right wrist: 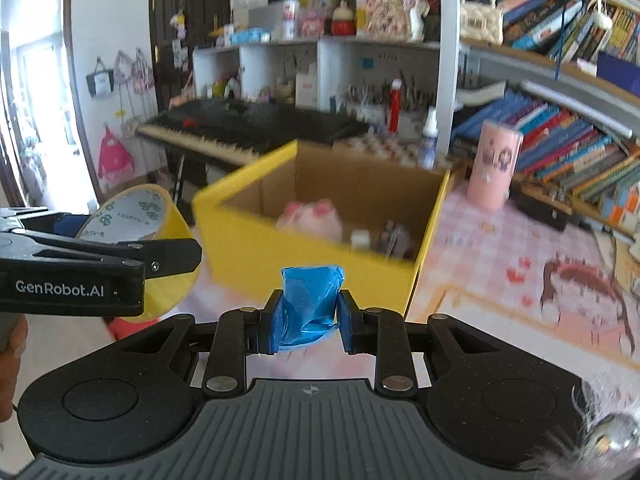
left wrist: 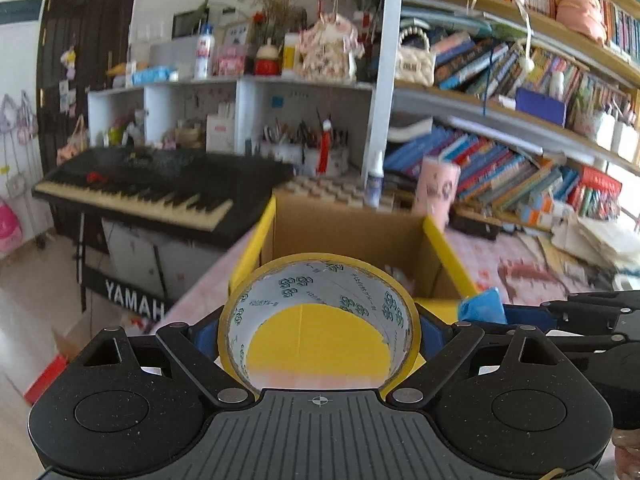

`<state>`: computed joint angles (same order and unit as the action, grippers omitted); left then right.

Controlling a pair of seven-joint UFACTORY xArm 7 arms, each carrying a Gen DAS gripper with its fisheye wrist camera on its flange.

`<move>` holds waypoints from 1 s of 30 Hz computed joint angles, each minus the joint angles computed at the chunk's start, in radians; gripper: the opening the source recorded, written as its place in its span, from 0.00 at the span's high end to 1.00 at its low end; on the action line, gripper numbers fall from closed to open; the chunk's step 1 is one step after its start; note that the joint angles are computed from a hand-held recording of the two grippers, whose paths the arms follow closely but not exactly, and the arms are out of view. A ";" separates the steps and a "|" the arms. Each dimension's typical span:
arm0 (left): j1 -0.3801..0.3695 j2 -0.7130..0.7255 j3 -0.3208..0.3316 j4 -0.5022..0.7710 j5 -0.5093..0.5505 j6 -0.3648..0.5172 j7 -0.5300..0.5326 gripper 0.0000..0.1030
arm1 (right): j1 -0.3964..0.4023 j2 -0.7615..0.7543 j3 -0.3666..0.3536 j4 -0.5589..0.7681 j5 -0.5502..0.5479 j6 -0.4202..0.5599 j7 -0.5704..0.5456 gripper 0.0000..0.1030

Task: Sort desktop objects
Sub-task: 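Lift the tape roll and blue bag and carry both toward the yellow box, then lower the tape roll and blue bag into the box and open both tools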

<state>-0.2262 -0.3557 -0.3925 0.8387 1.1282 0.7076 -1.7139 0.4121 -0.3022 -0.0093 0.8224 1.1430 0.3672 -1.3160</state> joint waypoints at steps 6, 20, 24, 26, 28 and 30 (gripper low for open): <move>0.019 0.115 0.031 0.127 0.098 0.019 0.009 0.11 | -0.038 0.139 -0.009 0.203 0.096 0.074 -0.063 0.75; -0.064 0.368 0.204 0.319 0.070 -0.055 0.181 0.11 | -0.199 0.497 0.124 0.591 -0.102 0.147 0.011 0.75; -0.084 0.455 0.247 0.392 -0.041 -0.062 0.306 0.11 | -0.218 0.614 0.145 0.735 -0.239 0.171 0.131 0.75; -0.096 0.493 0.266 0.429 -0.098 -0.053 0.372 0.11 | -0.227 0.670 0.154 0.815 -0.302 0.207 0.186 0.75; -0.105 0.519 0.283 0.450 -0.161 -0.059 0.440 0.11 | -0.229 0.731 0.161 0.901 -0.373 0.252 0.239 0.75; -0.116 0.544 0.297 0.472 -0.210 -0.053 0.502 0.10 | -0.227 0.787 0.170 0.977 -0.441 0.291 0.279 0.75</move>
